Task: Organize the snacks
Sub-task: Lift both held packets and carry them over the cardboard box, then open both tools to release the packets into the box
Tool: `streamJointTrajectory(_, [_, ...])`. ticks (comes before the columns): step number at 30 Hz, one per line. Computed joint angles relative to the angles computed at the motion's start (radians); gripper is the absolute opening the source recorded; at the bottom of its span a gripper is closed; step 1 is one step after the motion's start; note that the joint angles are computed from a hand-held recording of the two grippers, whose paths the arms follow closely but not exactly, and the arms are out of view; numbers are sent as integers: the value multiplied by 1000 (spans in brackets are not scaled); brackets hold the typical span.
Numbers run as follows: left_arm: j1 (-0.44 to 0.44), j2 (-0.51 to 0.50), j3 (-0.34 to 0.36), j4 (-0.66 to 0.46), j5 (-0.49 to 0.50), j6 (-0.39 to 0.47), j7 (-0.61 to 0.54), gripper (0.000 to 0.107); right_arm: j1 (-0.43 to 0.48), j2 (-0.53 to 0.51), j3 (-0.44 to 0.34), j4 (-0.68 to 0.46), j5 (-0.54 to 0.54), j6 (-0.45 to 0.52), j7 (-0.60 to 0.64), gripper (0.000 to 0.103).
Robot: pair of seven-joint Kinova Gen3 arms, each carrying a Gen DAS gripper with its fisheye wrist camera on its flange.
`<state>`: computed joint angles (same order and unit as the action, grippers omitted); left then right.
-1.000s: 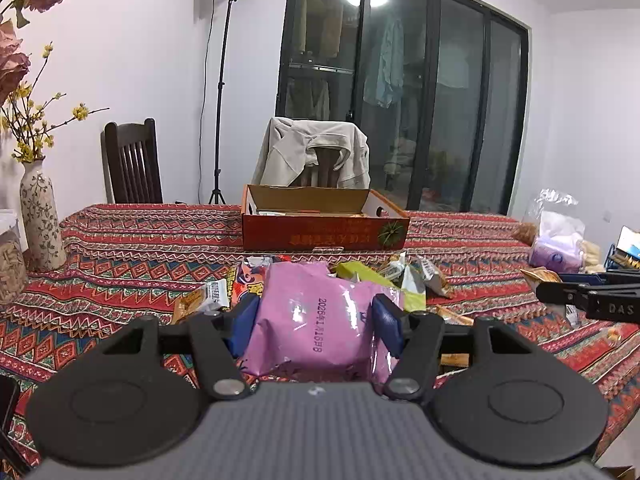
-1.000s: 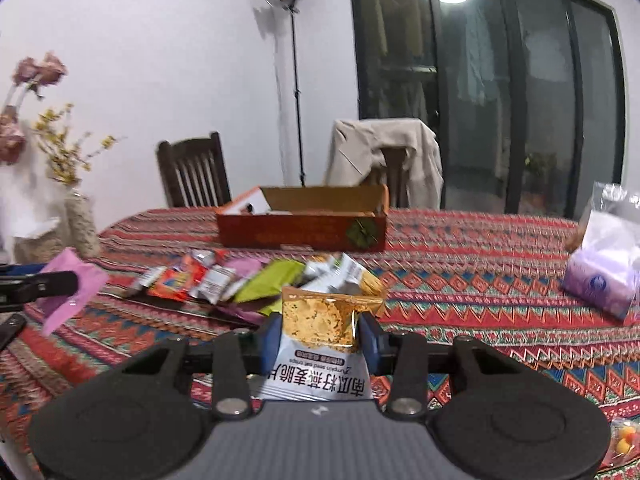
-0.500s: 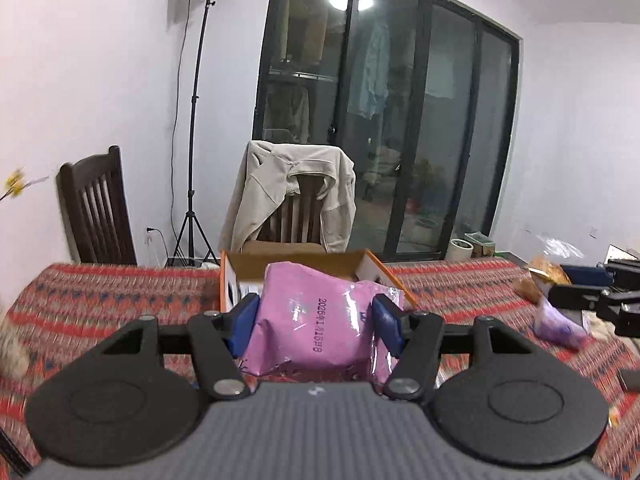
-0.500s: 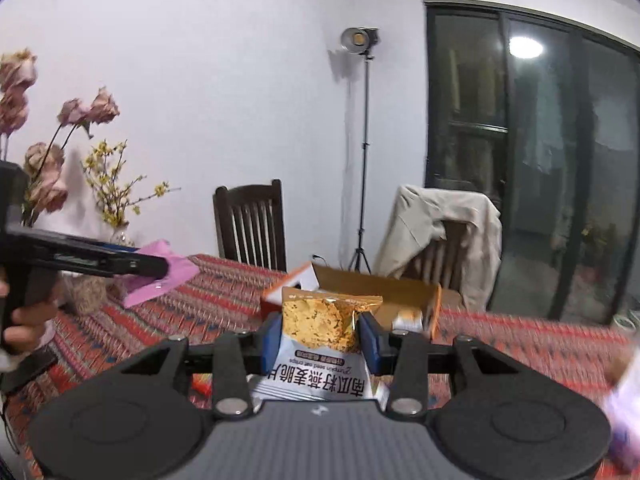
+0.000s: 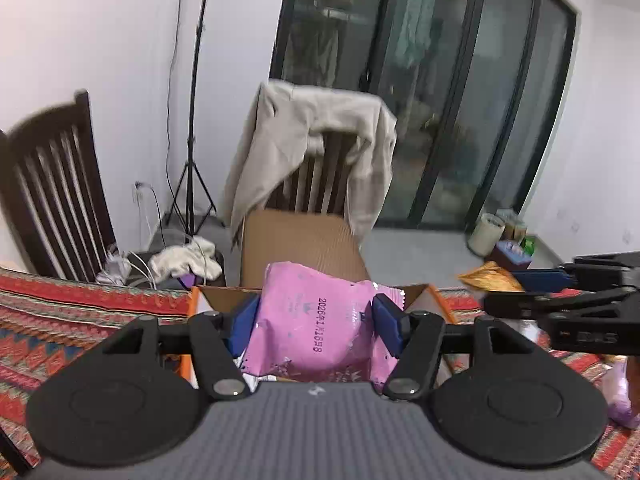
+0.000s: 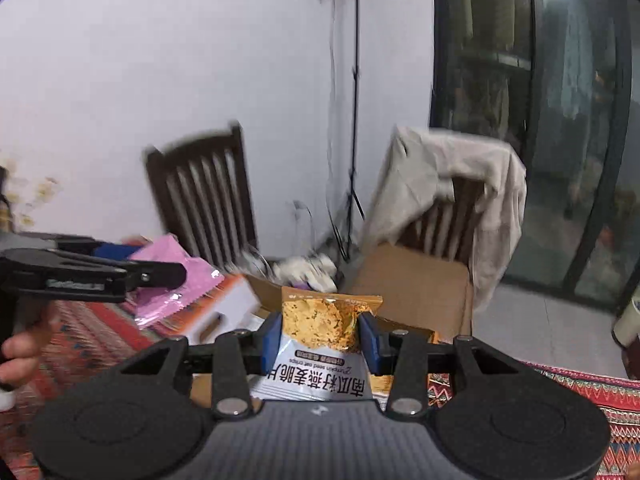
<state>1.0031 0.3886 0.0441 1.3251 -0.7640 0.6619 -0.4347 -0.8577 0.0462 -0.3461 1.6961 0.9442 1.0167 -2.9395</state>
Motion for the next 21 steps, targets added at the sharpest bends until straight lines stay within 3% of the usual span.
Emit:
streamJointTrajectory(6, [-126, 195, 31, -177, 195, 6, -161, 62, 112, 195, 138, -69, -148, -164, 114, 41])
streamJointTrajectory(11, [-156, 324, 15, -314, 316, 97, -243, 64, 84, 339, 215, -124, -194, -128, 152, 41])
streamJointTrajectory(16, [-182, 339, 15, -317, 439, 94, -305, 68, 19, 398, 290, -130, -180, -122, 132, 44])
streamJointTrajectory(21, [-139, 262, -43, -247, 422, 60, -310, 71, -20, 357, 303, -112, -161, -99, 92, 50])
